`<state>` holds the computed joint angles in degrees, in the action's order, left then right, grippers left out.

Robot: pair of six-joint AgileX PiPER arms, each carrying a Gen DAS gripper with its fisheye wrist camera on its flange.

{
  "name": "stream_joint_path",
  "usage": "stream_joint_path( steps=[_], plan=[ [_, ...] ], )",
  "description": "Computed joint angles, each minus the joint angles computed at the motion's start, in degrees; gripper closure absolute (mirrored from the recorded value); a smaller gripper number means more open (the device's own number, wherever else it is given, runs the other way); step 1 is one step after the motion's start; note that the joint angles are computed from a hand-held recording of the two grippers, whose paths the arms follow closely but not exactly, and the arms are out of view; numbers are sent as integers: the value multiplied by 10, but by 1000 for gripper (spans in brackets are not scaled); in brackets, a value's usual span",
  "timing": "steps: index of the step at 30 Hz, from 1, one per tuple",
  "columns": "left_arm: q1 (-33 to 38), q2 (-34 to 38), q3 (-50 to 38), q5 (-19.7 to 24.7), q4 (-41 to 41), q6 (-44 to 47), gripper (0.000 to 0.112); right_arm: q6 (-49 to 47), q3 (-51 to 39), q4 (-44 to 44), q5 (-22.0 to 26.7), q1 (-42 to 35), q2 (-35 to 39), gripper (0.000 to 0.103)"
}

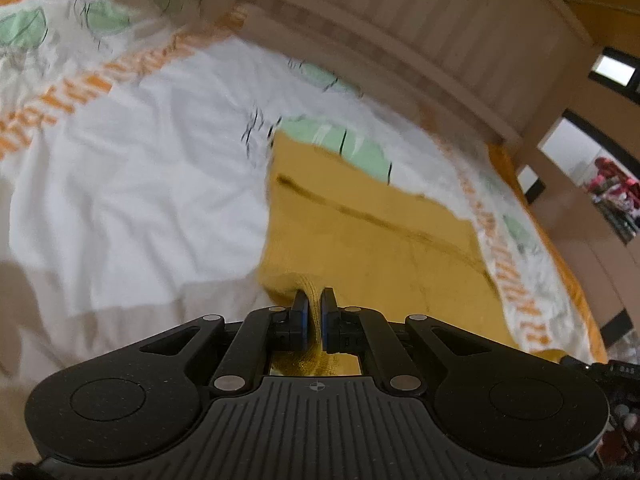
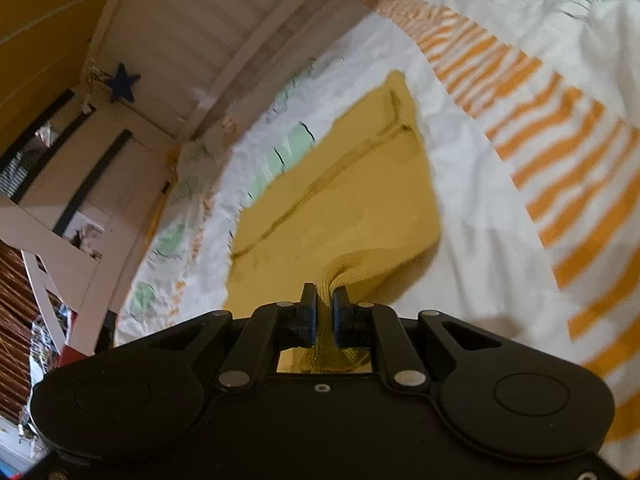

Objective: Fold small clothes

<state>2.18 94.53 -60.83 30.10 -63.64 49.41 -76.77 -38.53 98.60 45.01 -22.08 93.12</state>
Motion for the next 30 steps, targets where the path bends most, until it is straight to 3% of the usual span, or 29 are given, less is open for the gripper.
stream_joint_path(
  steps=[12,20,30],
  plan=[
    [-33,84,-177,-9,73,-119,107,85,-157,-33,-16,8,58,87],
    [-54,182,-322,-4,159,-239,107,174,-301,-78,-64,38,144,87],
    [-74,339,-555,46,314,-411,107,311,-499,-175,-100,64,285,87]
  ],
)
